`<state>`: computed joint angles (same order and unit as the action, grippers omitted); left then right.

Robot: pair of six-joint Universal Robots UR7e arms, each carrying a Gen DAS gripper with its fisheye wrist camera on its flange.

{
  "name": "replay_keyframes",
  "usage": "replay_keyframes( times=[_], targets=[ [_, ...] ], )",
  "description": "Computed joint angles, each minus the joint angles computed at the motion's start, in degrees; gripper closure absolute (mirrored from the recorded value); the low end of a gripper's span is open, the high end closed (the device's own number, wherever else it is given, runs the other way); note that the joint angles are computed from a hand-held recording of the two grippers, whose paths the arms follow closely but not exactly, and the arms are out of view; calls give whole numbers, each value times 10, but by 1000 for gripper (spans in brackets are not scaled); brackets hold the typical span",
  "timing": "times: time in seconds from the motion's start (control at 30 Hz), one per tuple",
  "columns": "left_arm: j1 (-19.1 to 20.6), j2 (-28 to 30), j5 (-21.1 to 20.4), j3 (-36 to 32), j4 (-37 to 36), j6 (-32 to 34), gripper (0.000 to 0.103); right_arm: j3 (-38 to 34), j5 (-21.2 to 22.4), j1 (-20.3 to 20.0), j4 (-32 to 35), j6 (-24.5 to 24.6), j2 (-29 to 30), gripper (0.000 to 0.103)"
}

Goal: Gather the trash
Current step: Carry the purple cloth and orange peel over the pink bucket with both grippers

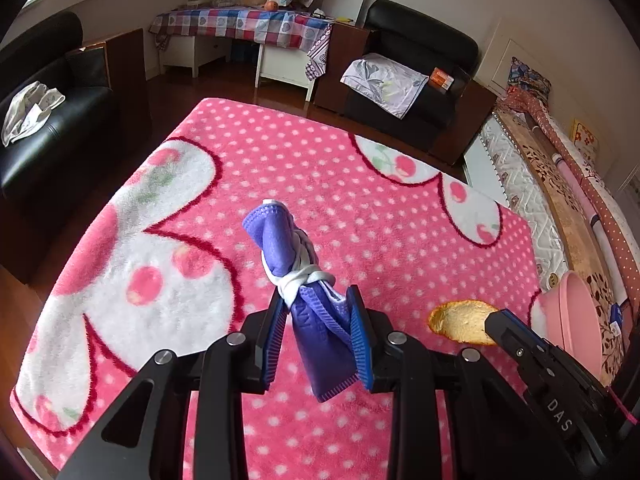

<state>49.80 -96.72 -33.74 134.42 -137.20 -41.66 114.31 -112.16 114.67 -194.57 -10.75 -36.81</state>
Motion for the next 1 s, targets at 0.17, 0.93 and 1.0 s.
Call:
replay_keyframes(
  times=[0.17, 0.93, 1.0],
  targets=[
    [-19, 2, 6, 1, 10, -3, 73, 31, -6, 5, -25, 4, -23, 96],
    [-97, 86, 14, -14, -28, 41, 73, 115, -39, -9, -129, -4, -106, 96],
    [-102, 96, 12, -17, -40, 50, 73, 122, -46, -10, -140, -6, -113, 96]
  ],
)
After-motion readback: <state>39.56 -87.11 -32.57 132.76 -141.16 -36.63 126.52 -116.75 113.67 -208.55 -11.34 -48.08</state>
